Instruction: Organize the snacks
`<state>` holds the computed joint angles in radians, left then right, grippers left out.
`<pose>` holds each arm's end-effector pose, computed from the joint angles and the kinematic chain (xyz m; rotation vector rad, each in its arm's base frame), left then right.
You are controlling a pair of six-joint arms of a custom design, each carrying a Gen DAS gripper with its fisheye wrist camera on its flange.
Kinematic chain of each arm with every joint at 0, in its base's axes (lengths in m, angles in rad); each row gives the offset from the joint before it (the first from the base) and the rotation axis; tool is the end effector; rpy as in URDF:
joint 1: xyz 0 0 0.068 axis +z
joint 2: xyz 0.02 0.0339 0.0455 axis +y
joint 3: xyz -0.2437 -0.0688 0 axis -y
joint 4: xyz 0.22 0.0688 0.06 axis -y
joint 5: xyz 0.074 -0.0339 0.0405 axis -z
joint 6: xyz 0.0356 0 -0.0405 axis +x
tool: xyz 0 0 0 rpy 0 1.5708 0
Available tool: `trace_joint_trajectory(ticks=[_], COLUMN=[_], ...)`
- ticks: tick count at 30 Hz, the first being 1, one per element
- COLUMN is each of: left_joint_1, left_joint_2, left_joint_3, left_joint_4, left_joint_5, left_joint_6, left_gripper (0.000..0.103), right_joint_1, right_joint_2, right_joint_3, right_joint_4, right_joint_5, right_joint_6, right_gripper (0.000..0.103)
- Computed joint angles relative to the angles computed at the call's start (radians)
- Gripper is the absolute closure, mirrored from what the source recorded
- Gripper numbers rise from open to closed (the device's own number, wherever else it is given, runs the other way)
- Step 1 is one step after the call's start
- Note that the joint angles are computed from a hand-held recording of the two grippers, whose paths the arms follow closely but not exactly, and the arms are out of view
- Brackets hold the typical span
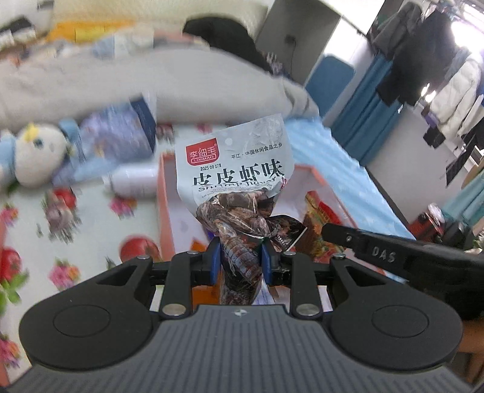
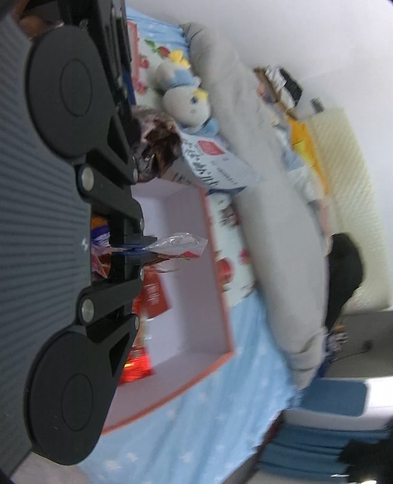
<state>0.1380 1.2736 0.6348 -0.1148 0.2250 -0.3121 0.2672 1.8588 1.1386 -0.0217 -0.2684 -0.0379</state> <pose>0.2391 0.0252 0.1891 -0.4078 2.2905 -0.3490 0.3583 0.1079 0.1740 -0.4874 2.2659 0.4268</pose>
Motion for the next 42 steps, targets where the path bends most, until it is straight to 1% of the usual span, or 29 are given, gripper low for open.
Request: trace_joint_trajectory(ticks=[4, 8, 9, 10, 11, 12, 13, 14, 18, 22, 24, 32, 37, 42], left_joint_1=[0.021, 0.043, 0.045, 0.048, 0.051, 0.058, 0.071, 0.080, 0.123, 0.140, 0.136, 0.103, 0.001, -0.136], left_joint_2=[0.068, 0.091, 0.091, 0.095, 0.097, 0.091, 0.073, 0.045, -0.032, -0.136, -0.197, -0.420, -0.560, -0.664], left_joint_3=[-0.005, 0.016, 0.026, 0.038, 0.056, 0.066, 0.065, 0.075, 0.130, 0.165, 0.179, 0.216, 0.244, 0.242], left_joint_4=[0.023, -0.009, -0.023, -0.039, -0.062, -0.074, -0.074, -0.100, -0.194, -0.292, -0.349, -0.514, -0.647, -0.730], left_joint_5=[0.050, 0.076, 0.079, 0.079, 0.082, 0.084, 0.076, 0.071, 0.086, 0.104, 0.094, 0.029, -0.065, -0.206], left_joint_6=[-0.010, 0.031, 0.037, 0.045, 0.061, 0.074, 0.068, 0.062, 0.104, 0.137, 0.142, 0.128, 0.146, 0.100], left_gripper=[0.072, 0.071, 0.065, 0.056, 0.035, 0.024, 0.022, 0.021, 0.018, 0.015, 0.010, 0.001, 0.000, 0.000], right_joint_1=[-0.016, -0.027, -0.031, -0.039, -0.043, -0.046, -0.046, -0.050, -0.062, -0.066, -0.068, -0.108, -0.132, -0.153], right_joint_2=[0.030, 0.020, 0.019, 0.020, 0.019, 0.017, 0.004, -0.010, -0.072, -0.167, -0.218, -0.440, -0.586, -0.688], right_joint_3=[-0.010, -0.020, -0.017, -0.006, 0.002, 0.008, 0.003, -0.006, -0.026, -0.062, -0.081, -0.184, -0.279, -0.365], right_joint_4=[-0.018, -0.027, -0.034, -0.050, -0.064, -0.075, -0.074, -0.068, -0.061, -0.058, -0.061, -0.096, -0.114, -0.138], right_joint_5=[-0.002, -0.003, -0.008, -0.017, -0.020, -0.019, -0.014, -0.016, -0.036, -0.043, -0.047, -0.093, -0.111, -0.121], right_joint_6=[0.006, 0.017, 0.023, 0.028, 0.033, 0.043, 0.055, 0.056, 0.055, 0.063, 0.067, 0.053, 0.057, 0.052], right_gripper=[0.096, 0.094, 0.094, 0.093, 0.084, 0.075, 0.055, 0.044, 0.046, 0.046, 0.046, 0.046, 0.046, 0.046])
